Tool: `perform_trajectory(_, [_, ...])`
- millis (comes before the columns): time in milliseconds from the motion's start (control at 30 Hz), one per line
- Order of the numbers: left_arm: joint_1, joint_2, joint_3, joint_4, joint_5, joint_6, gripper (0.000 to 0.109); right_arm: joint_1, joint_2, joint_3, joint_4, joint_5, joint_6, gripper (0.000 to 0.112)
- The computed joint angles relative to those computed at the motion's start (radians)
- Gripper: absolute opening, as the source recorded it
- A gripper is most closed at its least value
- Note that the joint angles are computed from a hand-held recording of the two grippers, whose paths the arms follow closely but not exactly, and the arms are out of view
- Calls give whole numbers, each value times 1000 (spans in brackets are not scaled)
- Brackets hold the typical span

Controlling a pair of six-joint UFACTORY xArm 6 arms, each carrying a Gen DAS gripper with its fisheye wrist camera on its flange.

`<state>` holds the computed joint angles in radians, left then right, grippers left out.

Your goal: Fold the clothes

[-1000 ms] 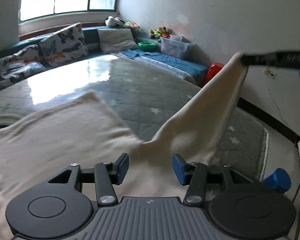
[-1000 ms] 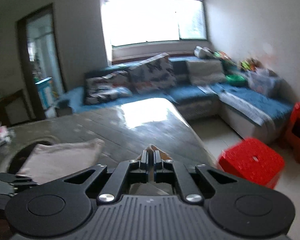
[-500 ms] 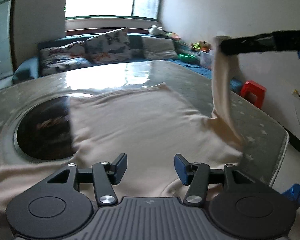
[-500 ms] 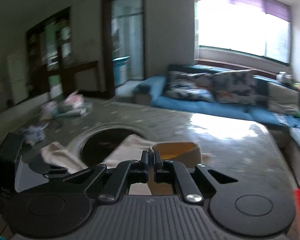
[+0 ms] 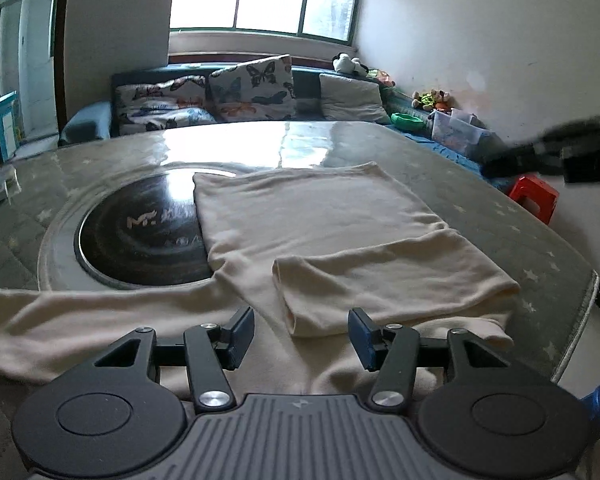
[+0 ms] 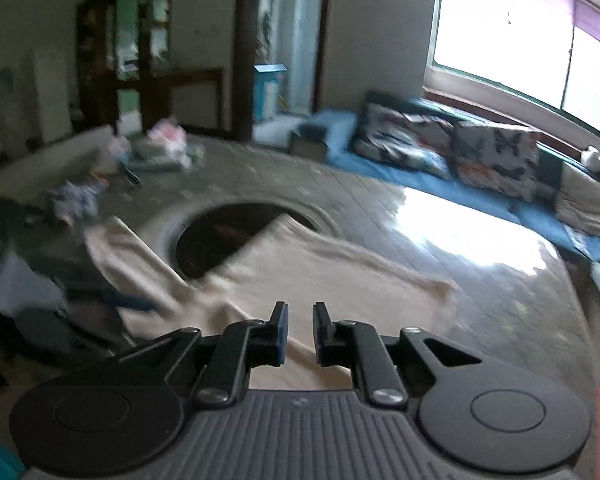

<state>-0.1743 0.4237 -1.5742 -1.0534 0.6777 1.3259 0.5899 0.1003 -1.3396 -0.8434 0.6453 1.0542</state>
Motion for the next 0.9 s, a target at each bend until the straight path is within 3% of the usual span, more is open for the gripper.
perform_trajectory(200, [-44,45,-48,75,-48,-72,54,-28,-72,147,125,39,-86,19])
perform_trajectory(300, [-57,74,-76,141,-56,-138,47,-34,-79,193,153,10,-104,26])
perform_trajectory(400, [-62,85,-82,186,-51,-170,35,-39,-74,214,179,-30,-132,32])
perform_trajectory(533, [-70,87,-77,195,-78,-169,9,-43,-64,226,200,-66,-164,37])
perform_trajectory(633, [-68,82,-80,188,-73,-171,4,-44,-60,238,212,-74,-172,32])
perform_trajectory(667, [-66,78,-79,180,-72,-167,4,-43,-62,242,203,-69,-151,13])
perform_trajectory(700, [-66,71,-73,165,-77,-152,4,-42,-63,245,192,-62,-128,7])
perform_trajectory(900, [-64,53,-57,174,-70,-120,5,-51,-109,293,222,-53,-107,5])
